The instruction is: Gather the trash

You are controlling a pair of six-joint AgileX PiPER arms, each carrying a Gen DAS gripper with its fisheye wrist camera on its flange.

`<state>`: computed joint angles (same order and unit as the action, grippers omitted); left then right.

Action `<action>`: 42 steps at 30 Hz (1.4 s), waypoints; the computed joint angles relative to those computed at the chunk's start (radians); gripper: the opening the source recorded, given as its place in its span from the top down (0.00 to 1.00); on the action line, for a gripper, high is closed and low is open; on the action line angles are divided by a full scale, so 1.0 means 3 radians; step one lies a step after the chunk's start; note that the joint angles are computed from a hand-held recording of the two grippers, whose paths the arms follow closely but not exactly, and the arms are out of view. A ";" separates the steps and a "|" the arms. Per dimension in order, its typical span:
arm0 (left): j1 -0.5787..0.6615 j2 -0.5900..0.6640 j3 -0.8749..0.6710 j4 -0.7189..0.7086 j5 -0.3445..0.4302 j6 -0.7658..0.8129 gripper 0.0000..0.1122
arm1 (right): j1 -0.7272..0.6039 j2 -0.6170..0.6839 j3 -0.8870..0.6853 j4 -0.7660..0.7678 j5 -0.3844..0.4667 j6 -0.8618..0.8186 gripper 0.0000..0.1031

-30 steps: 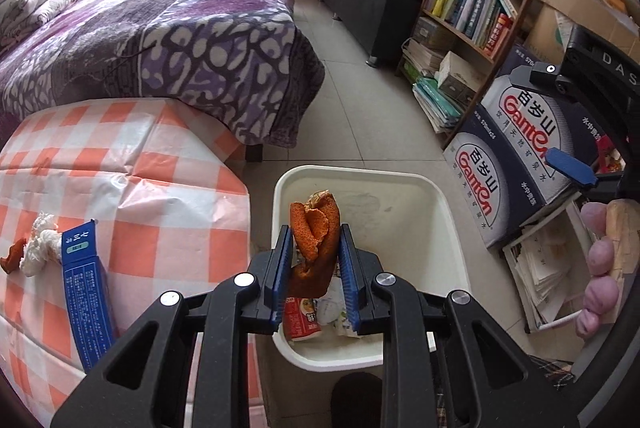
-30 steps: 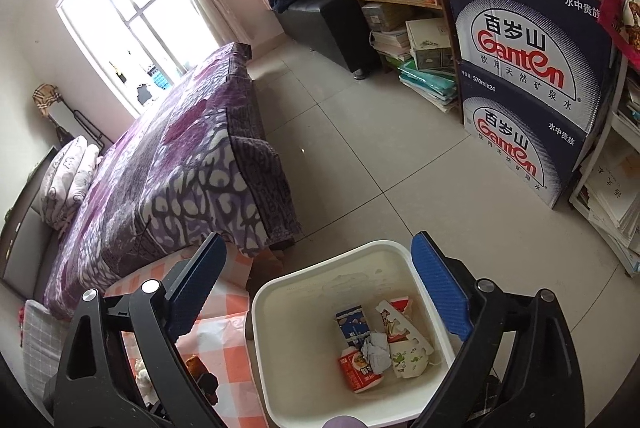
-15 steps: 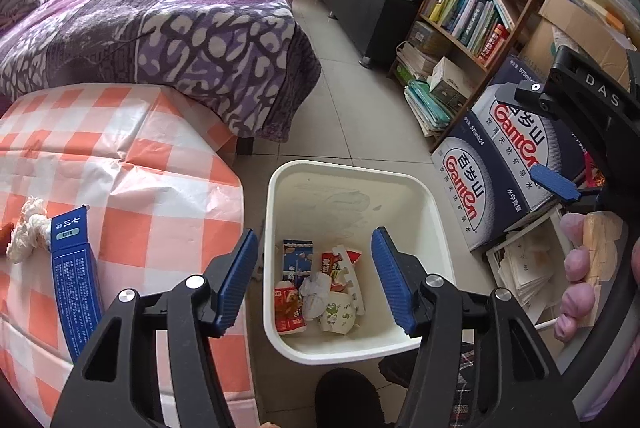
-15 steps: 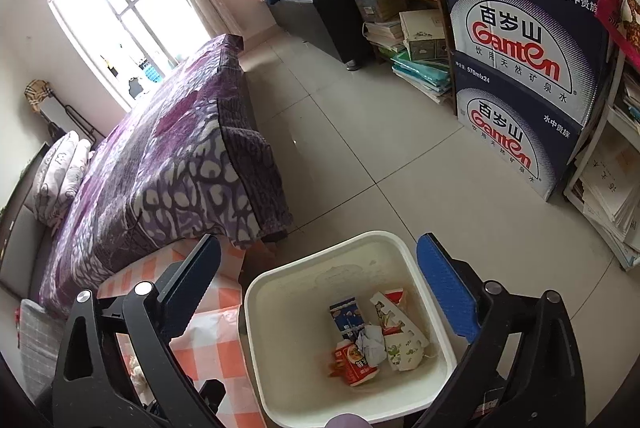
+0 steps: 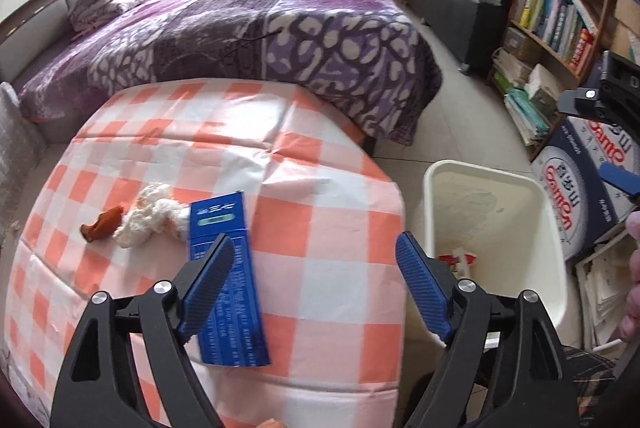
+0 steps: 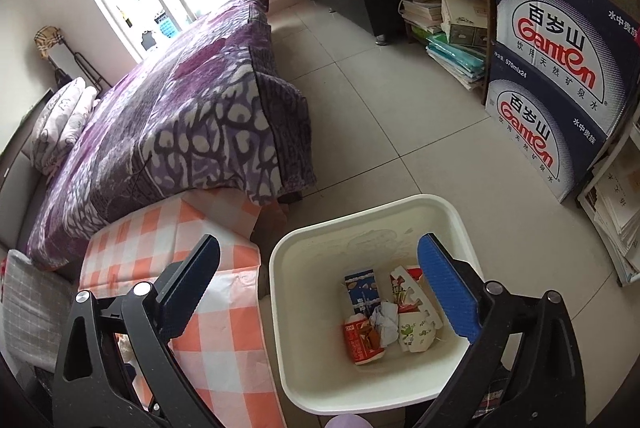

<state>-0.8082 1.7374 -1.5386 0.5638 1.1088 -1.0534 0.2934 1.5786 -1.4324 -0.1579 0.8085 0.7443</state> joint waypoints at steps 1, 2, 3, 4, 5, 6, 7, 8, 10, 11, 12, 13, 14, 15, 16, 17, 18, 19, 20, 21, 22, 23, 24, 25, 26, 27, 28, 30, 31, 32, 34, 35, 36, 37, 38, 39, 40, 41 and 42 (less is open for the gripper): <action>0.0058 0.0018 0.0009 -0.0038 0.0084 0.0028 0.22 | 0.0050 0.0035 -0.0034 -0.0016 0.0023 0.0017 0.08; 0.0109 0.0023 0.0040 -0.0072 0.0141 0.0043 0.22 | 0.0091 0.0063 -0.0060 -0.0036 0.0040 0.0037 0.08; 0.0164 0.0032 0.0077 -0.0106 0.0185 0.0047 0.22 | 0.0137 0.0095 -0.0091 -0.0058 0.0062 0.0056 0.08; 0.0218 0.0040 0.0116 -0.0153 0.0226 0.0070 0.22 | 0.0175 0.0120 -0.0118 -0.0079 0.0081 0.0071 0.08; 0.0275 0.0072 0.0130 -0.0214 0.0257 0.0111 0.22 | 0.0226 0.0149 -0.0147 -0.0110 0.0103 0.0092 0.08; 0.0348 0.0104 0.0145 -0.0308 0.0275 0.0180 0.22 | 0.0269 0.0174 -0.0175 -0.0134 0.0123 0.0104 0.08; 0.0396 0.0118 0.0172 -0.0381 0.0272 0.0219 0.22 | 0.0324 0.0206 -0.0212 -0.0165 0.0150 0.0115 0.08; 0.0435 0.0115 0.0227 -0.0436 0.0240 0.0239 0.22 | 0.0369 0.0227 -0.0230 -0.0197 0.0165 0.0135 0.08; 0.0508 0.0125 0.0285 -0.0550 0.0202 0.0333 0.22 | 0.0450 0.0276 -0.0278 -0.0247 0.0202 0.0160 0.07; 0.0540 0.0129 0.0310 -0.0602 0.0185 0.0397 0.22 | 0.0489 0.0307 -0.0311 -0.0267 0.0225 0.0168 0.07; 0.0562 0.0136 0.0336 -0.0652 0.0167 0.0454 0.22 | 0.0521 0.0336 -0.0341 -0.0276 0.0248 0.0168 0.07; 0.0575 0.0147 0.0350 -0.0700 0.0158 0.0505 0.22 | 0.0544 0.0361 -0.0368 -0.0277 0.0267 0.0165 0.07; 0.0587 0.0158 0.0372 -0.0743 0.0144 0.0547 0.22 | 0.0567 0.0394 -0.0404 -0.0267 0.0291 0.0150 0.07; 0.0606 0.0153 0.0413 -0.0776 0.0116 0.0574 0.22 | 0.0588 0.0427 -0.0441 -0.0259 0.0319 0.0141 0.07; 0.0615 0.0132 0.0469 -0.0795 0.0073 0.0581 0.24 | 0.0614 0.0462 -0.0477 -0.0255 0.0345 0.0138 0.07; 0.0625 0.0101 0.0526 -0.0805 0.0020 0.0591 0.28 | 0.0635 0.0494 -0.0513 -0.0257 0.0366 0.0136 0.07; 0.0651 0.0056 0.0595 -0.0833 -0.0049 0.0639 0.42 | 0.0662 0.0527 -0.0549 -0.0260 0.0386 0.0133 0.07; 0.0668 0.0013 0.0650 -0.0843 -0.0084 0.0668 0.46 | 0.0685 0.0556 -0.0579 -0.0261 0.0400 0.0128 0.07; 0.0687 -0.0053 0.0713 -0.0854 -0.0138 0.0678 0.49 | 0.0711 0.0592 -0.0615 -0.0257 0.0412 0.0113 0.07; 0.0740 -0.0159 0.0809 -0.0917 -0.0240 0.0731 0.53 | 0.0736 0.0627 -0.0650 -0.0246 0.0417 0.0096 0.07; 0.0785 -0.0254 0.0890 -0.0982 -0.0330 0.0773 0.54 | 0.0759 0.0659 -0.0675 -0.0228 0.0404 0.0077 0.07; 0.0822 -0.0355 0.0973 -0.1000 -0.0405 0.0791 0.54 | 0.0781 0.0683 -0.0690 -0.0208 0.0390 0.0056 0.07; 0.0832 -0.0430 0.1021 -0.0954 -0.0426 0.0777 0.54 | 0.0800 0.0718 -0.0721 -0.0173 0.0385 0.0010 0.07; 0.0831 -0.0524 0.1084 -0.0873 -0.0439 0.0745 0.54 | 0.0823 0.0758 -0.0758 -0.0134 0.0383 -0.0042 0.07; 0.0843 -0.0608 0.1136 -0.0826 -0.0457 0.0732 0.54 | 0.0858 0.0808 -0.0806 -0.0116 0.0393 -0.0073 0.07; 0.0880 -0.0715 0.1198 -0.0820 -0.0485 0.0744 0.54 | 0.0896 0.0857 -0.0849 -0.0114 0.0397 -0.0090 0.07; 0.0930 -0.0802 0.1233 -0.0828 -0.0495 0.0760 0.54 | 0.0932 0.0911 -0.0907 -0.0101 0.0406 -0.0122 0.07; 0.1038 -0.0976 0.1314 -0.0827 -0.0499 0.0767 0.54 | 0.1001 0.1030 -0.1037 -0.0042 0.0425 -0.0201 0.07; 0.1112 -0.1057 0.1346 -0.0835 -0.0496 0.0778 0.54 | 0.1044 0.1109 -0.1125 0.0005 0.0439 -0.0267 0.07; 0.1202 -0.1111 0.1358 -0.0858 -0.0497 0.0809 0.54 | 0.1082 0.1174 -0.1206 0.0030 0.0461 -0.0312 0.07; 0.1387 -0.1231 0.1406 -0.0901 -0.0505 0.0849 0.54 | 0.1176 0.1321 -0.1377 0.0054 0.0505 -0.0411 0.07; 0.1482 -0.1289 0.1436 -0.0930 -0.0516 0.0876 0.54 | 0.1231 0.1405 -0.1479 0.0068 0.0536 -0.0488 0.07; 0.1588 -0.1345 0.1460 -0.0961 -0.0523 0.0909 0.54 | 0.1281 0.1486 -0.1577 0.0099 0.0560 -0.0580 0.07; 0.1671 -0.1393 0.1483 -0.0986 -0.0526 0.0935 0.54 | 0.1318 0.1552 -0.1661 0.0134 0.0583 -0.0665 0.07; 0.1759 -0.1442 0.1504 -0.1010 -0.0526 0.0965 0.54 | 0.1371 0.1651 -0.1793 0.0170 0.0631 -0.0786 0.07; 0.1842 -0.1487 0.1534 -0.1033 -0.0537 0.1002 0.54 | 0.1425 0.1738 -0.1909 0.0166 0.0673 -0.0878 0.07; 0.1925 -0.1524 0.1555 -0.1058 -0.0545 0.1038 0.54 | 0.1480 0.1816 -0.2011 0.0155 0.0696 -0.0974 0.07; 0.2011 -0.1556 0.1575 -0.1099 -0.0556 0.1086 0.54 | 0.1528 0.1883 -0.2093 0.0146 0.0709 -0.1053 0.07; 0.2101 -0.1594 0.1603 -0.1152 -0.0567 0.1148 0.54 | 0.1569 0.1957 -0.2198 0.0144 0.0741 -0.1146 0.07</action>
<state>-0.1780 1.2592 -1.0578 0.2182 0.9387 -0.7089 0.7639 2.1658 -2.0917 -0.1147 1.0307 0.4006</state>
